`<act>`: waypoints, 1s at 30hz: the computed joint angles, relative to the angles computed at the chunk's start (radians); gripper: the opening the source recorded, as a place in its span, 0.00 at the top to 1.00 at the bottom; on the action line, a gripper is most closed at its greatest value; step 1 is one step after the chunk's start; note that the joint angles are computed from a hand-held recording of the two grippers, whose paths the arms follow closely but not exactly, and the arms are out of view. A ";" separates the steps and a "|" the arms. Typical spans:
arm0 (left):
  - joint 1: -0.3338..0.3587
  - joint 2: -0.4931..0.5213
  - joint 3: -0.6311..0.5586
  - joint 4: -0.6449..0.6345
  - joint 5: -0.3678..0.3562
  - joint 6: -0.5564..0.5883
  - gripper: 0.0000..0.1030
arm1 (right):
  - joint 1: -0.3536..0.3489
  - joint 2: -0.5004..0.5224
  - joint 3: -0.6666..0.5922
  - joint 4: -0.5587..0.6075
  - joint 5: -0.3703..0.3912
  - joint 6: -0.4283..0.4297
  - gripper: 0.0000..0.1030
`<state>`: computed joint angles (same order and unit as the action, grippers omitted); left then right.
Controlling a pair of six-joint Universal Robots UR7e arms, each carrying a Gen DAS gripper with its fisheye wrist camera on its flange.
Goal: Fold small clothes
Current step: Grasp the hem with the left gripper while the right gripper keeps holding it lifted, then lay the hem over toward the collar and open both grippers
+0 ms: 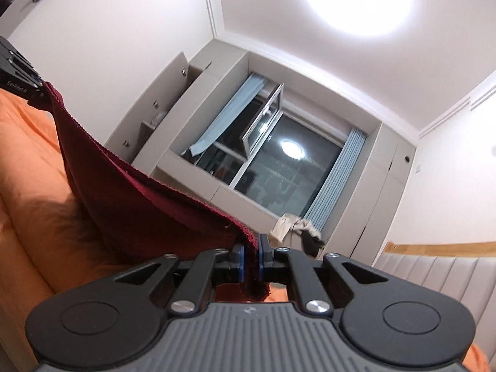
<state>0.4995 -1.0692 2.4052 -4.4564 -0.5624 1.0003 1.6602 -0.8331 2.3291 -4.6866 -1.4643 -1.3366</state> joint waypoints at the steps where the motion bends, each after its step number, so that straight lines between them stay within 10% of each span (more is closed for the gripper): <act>1: -0.039 -0.030 0.026 0.024 0.025 -0.024 0.95 | 0.010 -0.024 0.023 0.004 -0.002 0.020 0.92; 9: -0.181 -0.166 0.038 0.224 0.089 -0.090 0.95 | 0.045 -0.150 -0.030 0.183 0.019 0.141 0.91; 30: 0.326 0.186 -0.694 0.603 -0.092 -0.210 0.94 | 0.039 0.292 -0.902 0.624 -0.150 -0.010 0.90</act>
<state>0.8253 -0.8829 1.7109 -3.8535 -0.6539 0.7906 1.6994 -0.5413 1.4270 -4.0630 -1.6144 -1.3468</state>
